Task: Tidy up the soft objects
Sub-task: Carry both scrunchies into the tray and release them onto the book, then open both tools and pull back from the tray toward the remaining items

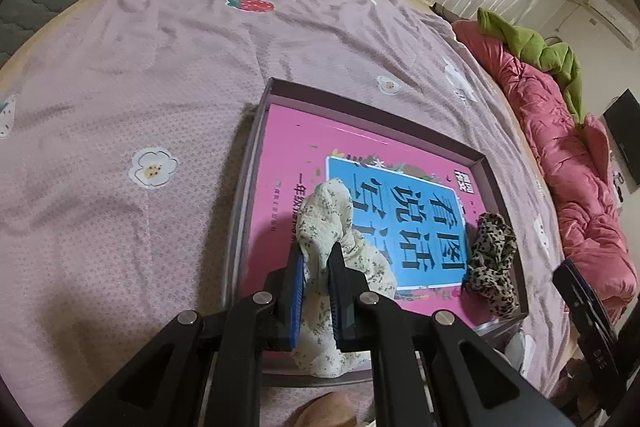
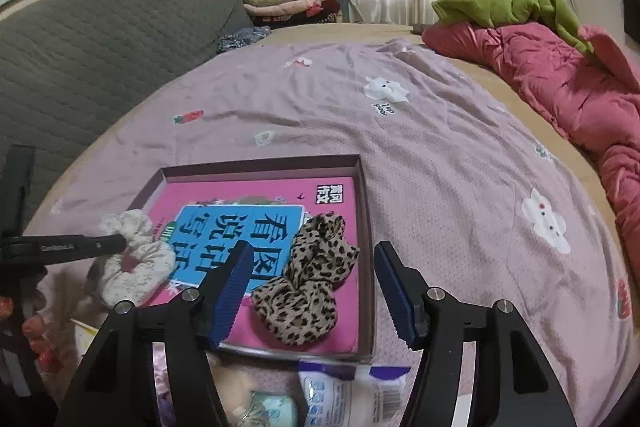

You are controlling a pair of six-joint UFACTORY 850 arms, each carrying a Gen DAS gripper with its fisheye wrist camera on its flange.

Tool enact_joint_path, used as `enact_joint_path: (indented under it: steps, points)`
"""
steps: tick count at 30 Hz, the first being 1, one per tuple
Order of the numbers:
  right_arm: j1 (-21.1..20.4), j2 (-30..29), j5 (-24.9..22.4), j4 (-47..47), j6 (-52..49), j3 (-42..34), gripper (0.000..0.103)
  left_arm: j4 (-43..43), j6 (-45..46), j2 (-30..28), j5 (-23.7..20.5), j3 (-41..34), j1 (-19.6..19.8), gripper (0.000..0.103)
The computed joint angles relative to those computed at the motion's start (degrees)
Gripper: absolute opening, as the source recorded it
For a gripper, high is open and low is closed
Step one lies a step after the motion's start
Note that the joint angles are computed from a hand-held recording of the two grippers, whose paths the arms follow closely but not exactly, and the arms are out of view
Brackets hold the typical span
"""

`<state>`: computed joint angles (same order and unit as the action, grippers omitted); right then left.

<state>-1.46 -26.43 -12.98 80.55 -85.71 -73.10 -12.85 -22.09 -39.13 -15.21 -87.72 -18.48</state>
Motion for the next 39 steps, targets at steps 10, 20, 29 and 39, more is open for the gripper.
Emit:
enact_joint_path:
  steps: [10,20,29,39]
  points:
    - [-0.3,1.2,0.6,-1.3,1.8,1.6,0.071,10.1,-8.9,0.1,-1.4,0.0,-0.3,0.014]
    - [-0.7,1.9,1.6,-1.2,3.2,2.5,0.072,5.1,-4.3,1.1,-0.2,1.3,0.1,0.034]
    - [-0.8,2.2,2.4,-1.4,3.7,2.7,0.073,7.7,-7.3,2.5,0.7,2.6,-0.1,0.050]
    - [-0.8,3.7,2.8,7.0,-5.5,3.9,0.075,22.9,-21.5,6.4,3.9,5.7,-1.1,0.060]
